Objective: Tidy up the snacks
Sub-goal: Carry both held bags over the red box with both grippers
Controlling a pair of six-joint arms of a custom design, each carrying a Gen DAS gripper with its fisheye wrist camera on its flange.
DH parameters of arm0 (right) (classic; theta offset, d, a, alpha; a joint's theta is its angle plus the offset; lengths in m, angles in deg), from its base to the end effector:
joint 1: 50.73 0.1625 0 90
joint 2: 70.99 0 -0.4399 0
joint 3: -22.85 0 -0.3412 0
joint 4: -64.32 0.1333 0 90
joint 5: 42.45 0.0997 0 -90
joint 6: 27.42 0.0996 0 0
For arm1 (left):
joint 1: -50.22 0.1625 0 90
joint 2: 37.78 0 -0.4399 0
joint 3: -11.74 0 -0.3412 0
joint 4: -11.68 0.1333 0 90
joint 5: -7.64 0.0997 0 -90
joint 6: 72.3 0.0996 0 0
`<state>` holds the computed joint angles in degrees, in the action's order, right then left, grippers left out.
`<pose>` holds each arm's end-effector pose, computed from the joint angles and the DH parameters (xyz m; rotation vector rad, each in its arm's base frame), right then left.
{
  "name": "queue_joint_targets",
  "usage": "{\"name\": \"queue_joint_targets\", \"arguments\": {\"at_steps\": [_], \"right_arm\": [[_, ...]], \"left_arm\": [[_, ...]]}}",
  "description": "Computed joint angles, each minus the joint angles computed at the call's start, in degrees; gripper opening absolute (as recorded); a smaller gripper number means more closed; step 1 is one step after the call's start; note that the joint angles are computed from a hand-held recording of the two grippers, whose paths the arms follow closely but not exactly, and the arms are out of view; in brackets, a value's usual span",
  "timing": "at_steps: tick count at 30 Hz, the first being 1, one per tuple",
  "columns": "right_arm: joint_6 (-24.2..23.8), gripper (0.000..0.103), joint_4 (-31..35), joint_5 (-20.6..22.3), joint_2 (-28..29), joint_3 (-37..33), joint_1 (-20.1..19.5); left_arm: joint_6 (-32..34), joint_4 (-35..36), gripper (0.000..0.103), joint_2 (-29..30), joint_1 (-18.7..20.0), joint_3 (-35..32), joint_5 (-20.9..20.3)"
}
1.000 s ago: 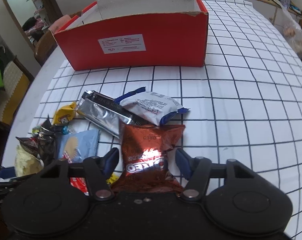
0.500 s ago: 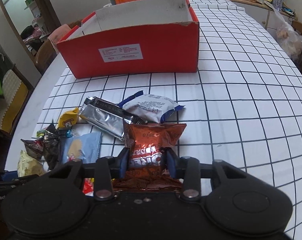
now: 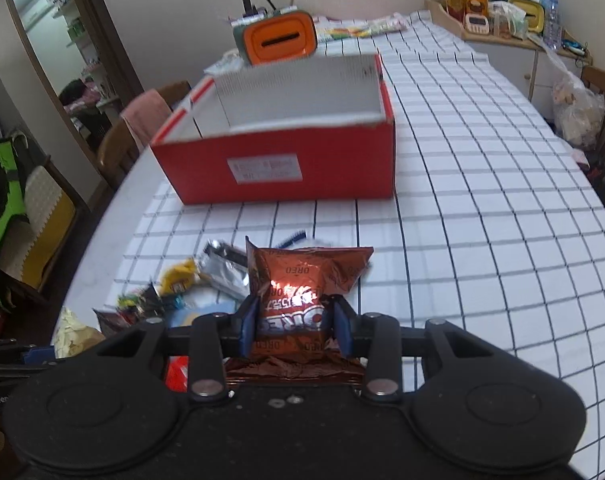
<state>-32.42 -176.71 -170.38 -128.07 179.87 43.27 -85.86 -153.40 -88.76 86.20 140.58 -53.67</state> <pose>0.0931 -0.2982 0.2239 -0.1935 -2.2909 1.0774 -0.2529 -0.4074 0.0786 0.9424 2.5091 -0.3272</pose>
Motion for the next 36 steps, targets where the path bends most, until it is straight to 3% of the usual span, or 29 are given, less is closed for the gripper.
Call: {"name": "queue_joint_targets", "arguments": {"at_steps": [9, 16, 28, 36], "right_arm": [[-5.7, 0.038, 9.8, -0.4, -8.6, -5.5, 1.4], [-11.0, 0.038, 17.0, 1.6, -13.0, -11.7, -0.9], [-18.0, 0.038, 29.3, 7.3, -15.4, -23.5, -7.6], [-21.6, 0.038, 37.6, 10.4, -13.2, -31.2, -11.6]], "left_arm": [[4.2, 0.1, 0.031, 3.0, -2.0, -7.9, 1.6], [7.9, 1.6, 0.031, 8.3, -2.4, -16.5, 4.7], [10.6, 11.7, 0.031, 19.4, -0.5, -37.1, 7.5], [10.9, 20.9, 0.031, 27.4, 1.8, -51.0, 8.2]]}}
